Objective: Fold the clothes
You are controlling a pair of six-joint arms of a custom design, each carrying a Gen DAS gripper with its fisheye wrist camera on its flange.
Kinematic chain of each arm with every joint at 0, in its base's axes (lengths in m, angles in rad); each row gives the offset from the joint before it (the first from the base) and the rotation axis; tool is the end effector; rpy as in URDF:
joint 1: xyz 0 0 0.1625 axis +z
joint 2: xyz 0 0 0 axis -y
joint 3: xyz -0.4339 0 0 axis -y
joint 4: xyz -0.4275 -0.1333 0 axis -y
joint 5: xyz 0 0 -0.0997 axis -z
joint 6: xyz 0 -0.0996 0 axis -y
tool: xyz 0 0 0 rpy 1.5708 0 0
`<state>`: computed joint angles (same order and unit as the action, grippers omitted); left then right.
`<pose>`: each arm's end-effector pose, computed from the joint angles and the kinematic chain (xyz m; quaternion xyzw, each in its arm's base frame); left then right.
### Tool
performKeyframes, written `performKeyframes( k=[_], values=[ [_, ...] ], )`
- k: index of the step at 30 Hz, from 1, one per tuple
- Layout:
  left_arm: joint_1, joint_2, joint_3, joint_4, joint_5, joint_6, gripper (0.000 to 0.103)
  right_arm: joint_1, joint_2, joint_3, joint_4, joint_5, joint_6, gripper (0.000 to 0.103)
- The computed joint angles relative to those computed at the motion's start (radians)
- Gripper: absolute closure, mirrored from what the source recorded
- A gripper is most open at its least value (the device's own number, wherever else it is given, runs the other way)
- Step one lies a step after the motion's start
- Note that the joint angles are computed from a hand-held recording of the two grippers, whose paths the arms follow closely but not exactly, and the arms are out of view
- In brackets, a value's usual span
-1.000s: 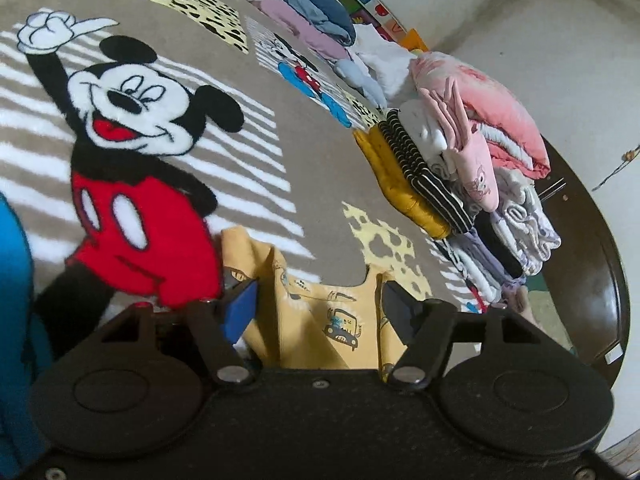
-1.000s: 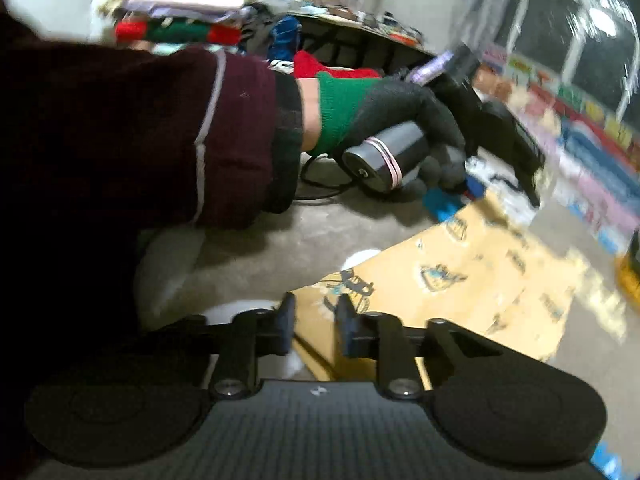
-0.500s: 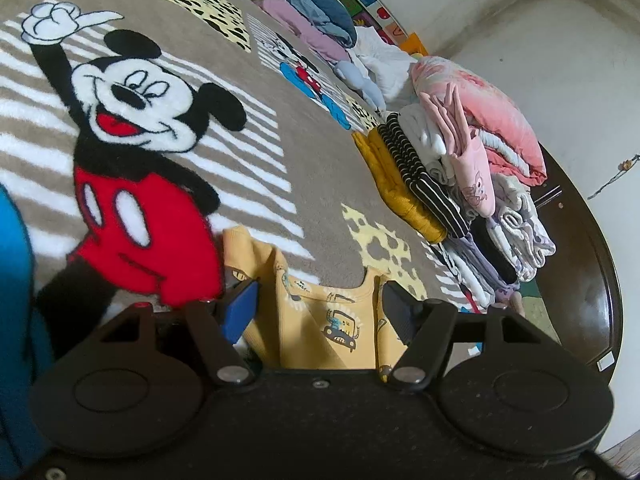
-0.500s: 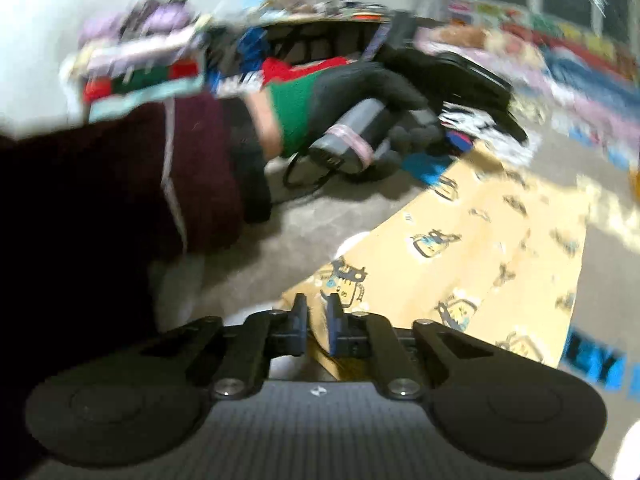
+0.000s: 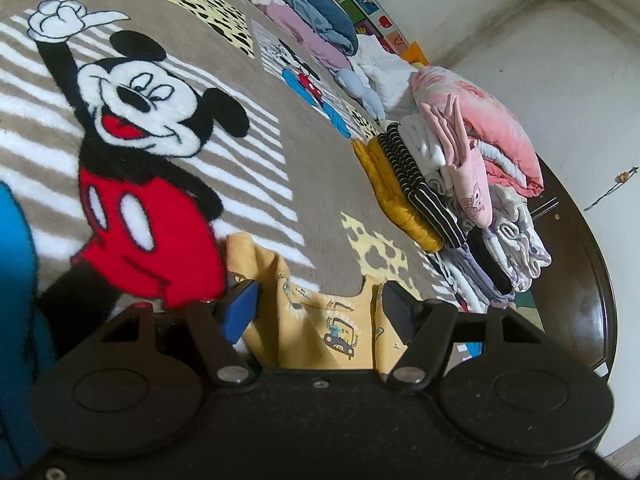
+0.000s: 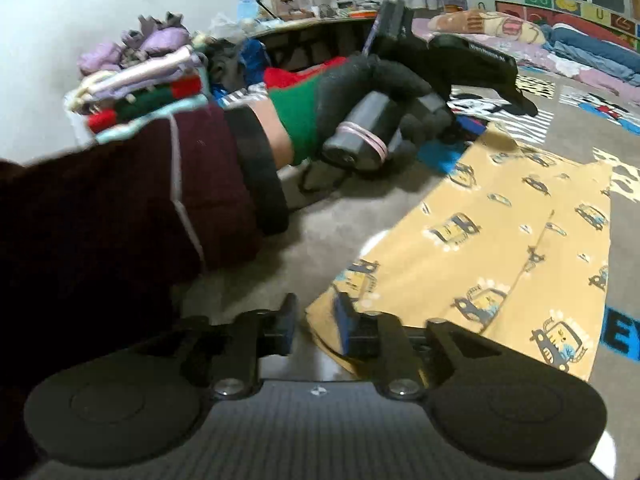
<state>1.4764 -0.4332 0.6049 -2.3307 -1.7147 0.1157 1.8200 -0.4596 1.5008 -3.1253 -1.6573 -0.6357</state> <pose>0.0287 -0.9596 0.2449 -0.1208 -0.9471 0.2898 0.0657 0.3035 -0.6868 -0.0514 0.4038 -0.8780 0.2409 0.0897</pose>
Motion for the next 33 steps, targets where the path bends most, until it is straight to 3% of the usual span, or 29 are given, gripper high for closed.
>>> performKeyframes(
  k=[2,5,7,9,10,12,15,18,20,22,24,28,31,33],
  values=[
    [-0.002,-0.004,0.004,-0.001,0.006,0.002,0.036,-0.002,-0.014,0.007,-0.024,0.013,-0.001,0.07],
    [-0.006,-0.016,0.018,-0.007,0.025,0.01,0.035,-0.008,-0.017,0.003,-0.071,0.017,0.004,0.06],
    [-0.009,-0.03,0.034,-0.016,0.048,0.021,0.035,-0.018,0.003,-0.029,-0.067,-0.016,0.013,0.053],
    [-0.009,-0.052,0.061,-0.037,0.053,0.033,0.035,-0.023,0.018,-0.063,0.018,-0.087,0.017,0.053],
    [-0.008,-0.066,0.078,-0.052,0.048,0.04,0.035,-0.024,0.013,-0.051,0.004,-0.076,0.011,0.053],
    [-0.002,-0.093,0.107,-0.078,0.011,0.045,0.035,-0.028,0.004,-0.024,-0.047,-0.047,-0.002,0.054],
    [0.011,-0.11,0.116,-0.062,-0.101,0.053,0.035,-0.033,-0.004,0.002,-0.121,0.012,-0.017,0.054],
    [0.019,-0.079,0.057,0.044,-0.181,0.059,0.033,-0.032,0.015,-0.022,-0.141,0.01,-0.041,0.053],
    [0.021,-0.039,0.001,0.112,-0.185,0.055,0.03,-0.035,0.03,-0.042,-0.147,0.02,-0.036,0.053],
    [0.011,0.005,-0.048,0.127,-0.089,0.019,0.03,-0.037,0.045,-0.063,-0.124,0.024,-0.024,0.053],
    [0.01,0.037,-0.073,0.074,-0.038,-0.042,0.033,-0.033,0.06,-0.086,-0.074,-0.002,-0.015,0.052],
    [0.011,0.033,-0.062,-0.03,-0.058,-0.095,0.032,-0.027,0.053,-0.055,-0.105,-0.006,-0.03,0.05],
    [0.025,0.073,-0.143,0.037,-0.165,-0.106,0.028,-0.028,0.051,-0.035,-0.164,0.011,-0.06,0.049],
    [0.021,0.103,-0.193,0.088,-0.146,-0.109,0.027,-0.034,0.057,-0.046,-0.138,0.002,-0.035,0.048]
  ],
)
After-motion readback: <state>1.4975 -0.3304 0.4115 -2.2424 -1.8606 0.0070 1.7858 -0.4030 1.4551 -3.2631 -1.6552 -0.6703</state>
